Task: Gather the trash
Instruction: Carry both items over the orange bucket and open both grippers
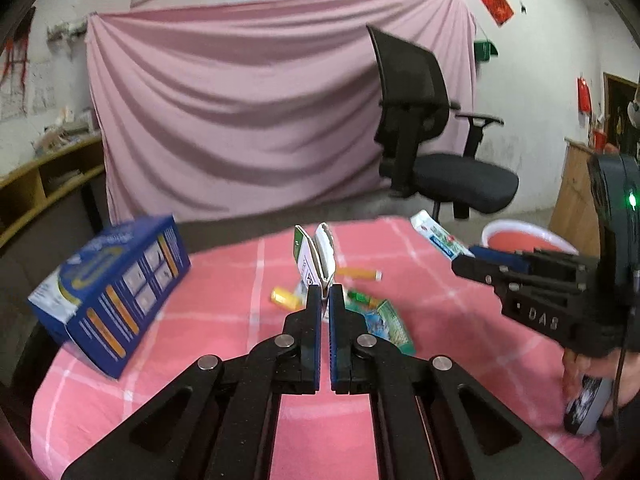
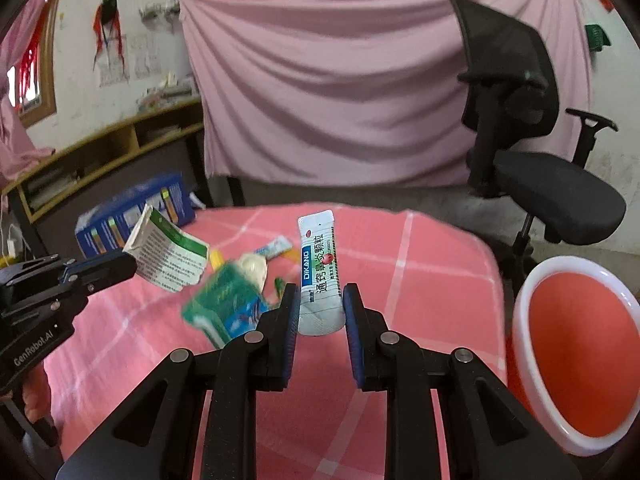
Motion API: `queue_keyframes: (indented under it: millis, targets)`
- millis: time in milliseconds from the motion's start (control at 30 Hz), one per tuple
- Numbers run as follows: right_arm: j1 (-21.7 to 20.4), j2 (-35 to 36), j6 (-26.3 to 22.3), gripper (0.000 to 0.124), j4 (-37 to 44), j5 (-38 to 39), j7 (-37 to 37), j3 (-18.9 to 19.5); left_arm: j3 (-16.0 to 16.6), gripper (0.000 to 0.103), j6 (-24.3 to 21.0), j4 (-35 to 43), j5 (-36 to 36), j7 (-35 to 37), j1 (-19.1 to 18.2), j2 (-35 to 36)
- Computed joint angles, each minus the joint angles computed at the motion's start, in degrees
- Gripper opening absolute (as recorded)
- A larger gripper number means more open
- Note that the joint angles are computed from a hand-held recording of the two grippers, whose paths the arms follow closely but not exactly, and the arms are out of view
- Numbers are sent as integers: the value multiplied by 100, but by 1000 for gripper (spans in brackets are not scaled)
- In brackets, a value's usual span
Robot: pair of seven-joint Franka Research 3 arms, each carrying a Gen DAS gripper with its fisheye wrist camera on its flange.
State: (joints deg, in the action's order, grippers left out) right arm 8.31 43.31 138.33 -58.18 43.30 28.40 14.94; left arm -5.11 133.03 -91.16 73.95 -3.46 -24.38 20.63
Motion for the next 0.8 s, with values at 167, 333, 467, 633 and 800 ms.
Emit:
queue_keyframes:
  millis: [167,333,467,633,800]
  targets:
    - [-432,-345,715,20,-610,1171,-1079,553,96,2,-247,256,686,-439,-220,118]
    - [-767,-628,1351,20,-958,2685,-2587,960,195,2,-325,796,1392,-594,-451,417]
    - [-896,-667,1574,20,-861,3667,-3409,1037,334,2,-347,1307,1947,-596,-686,735]
    - [-960,-682,1685,20,-690,4588,-4042,919,531,2,-110,2129,2189,-332,-900,1267]
    - [-893,-598,1805,20,-431,5137,-4289,639,746,2,328,3279,1899,222,-1018,2006]
